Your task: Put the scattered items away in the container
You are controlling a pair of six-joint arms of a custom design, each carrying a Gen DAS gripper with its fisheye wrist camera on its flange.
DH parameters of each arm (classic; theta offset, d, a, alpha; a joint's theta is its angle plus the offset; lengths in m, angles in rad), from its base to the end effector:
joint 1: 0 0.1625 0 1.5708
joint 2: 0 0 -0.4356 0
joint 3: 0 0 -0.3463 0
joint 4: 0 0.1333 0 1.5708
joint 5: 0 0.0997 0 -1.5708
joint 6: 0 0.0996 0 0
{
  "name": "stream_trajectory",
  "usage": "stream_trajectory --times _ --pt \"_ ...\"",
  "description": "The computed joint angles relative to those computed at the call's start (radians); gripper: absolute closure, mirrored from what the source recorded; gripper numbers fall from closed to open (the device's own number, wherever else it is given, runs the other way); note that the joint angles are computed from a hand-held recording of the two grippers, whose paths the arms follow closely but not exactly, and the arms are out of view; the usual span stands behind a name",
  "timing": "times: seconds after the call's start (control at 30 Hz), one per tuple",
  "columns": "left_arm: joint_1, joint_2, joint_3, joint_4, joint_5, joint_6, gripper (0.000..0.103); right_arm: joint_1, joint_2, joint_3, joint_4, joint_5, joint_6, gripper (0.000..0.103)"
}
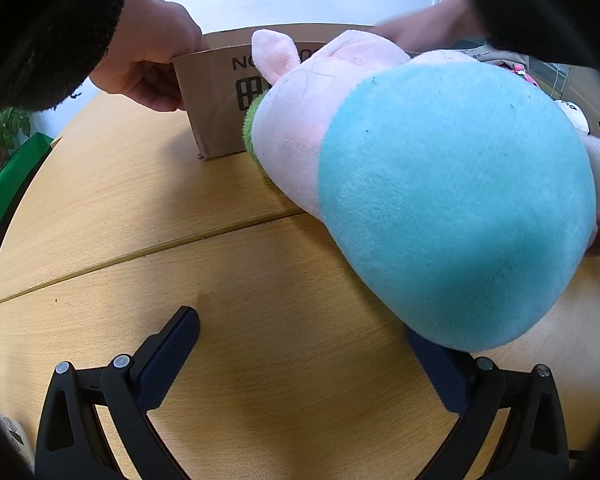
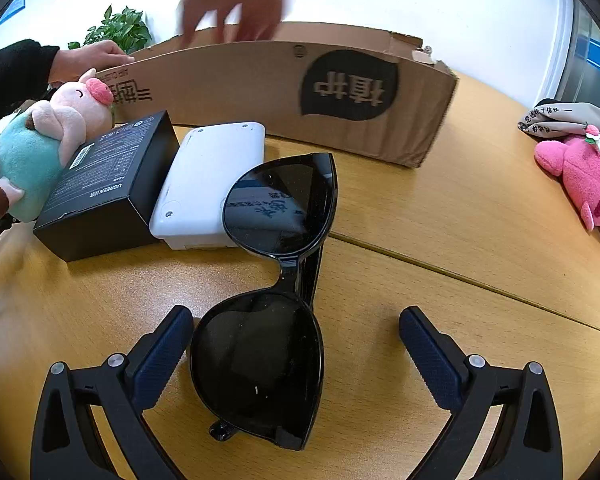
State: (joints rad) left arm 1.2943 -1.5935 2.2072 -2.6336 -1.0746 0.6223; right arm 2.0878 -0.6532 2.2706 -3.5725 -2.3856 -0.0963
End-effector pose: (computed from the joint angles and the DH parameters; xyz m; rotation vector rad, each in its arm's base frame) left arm 0.0644 -0.4352 0.3629 0.9722 2.3544 -0.4613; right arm 0.2742 -0.3592 0.0553 0.5194 -2.2917 0.6565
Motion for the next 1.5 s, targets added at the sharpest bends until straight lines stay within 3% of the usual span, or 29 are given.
stream_trajectory --times 0.73,0.97,1.5 --pt "-0.003 -0.013 -0.009 0.024 0.001 -0.002 0.000 0.000 0.000 0.001 0.000 -0.001 0.003 0.000" --pt "-0.003 -0.029 -0.013 0.047 -0.001 0.001 0.000 0.004 -0.021 0.035 -0.004 0.038 -0.042 0.000" --pt "0.009 -0.028 -0.010 0.039 -0.006 0.013 0.000 -0.003 -0.023 0.034 -0.002 0.047 -0.058 0.000"
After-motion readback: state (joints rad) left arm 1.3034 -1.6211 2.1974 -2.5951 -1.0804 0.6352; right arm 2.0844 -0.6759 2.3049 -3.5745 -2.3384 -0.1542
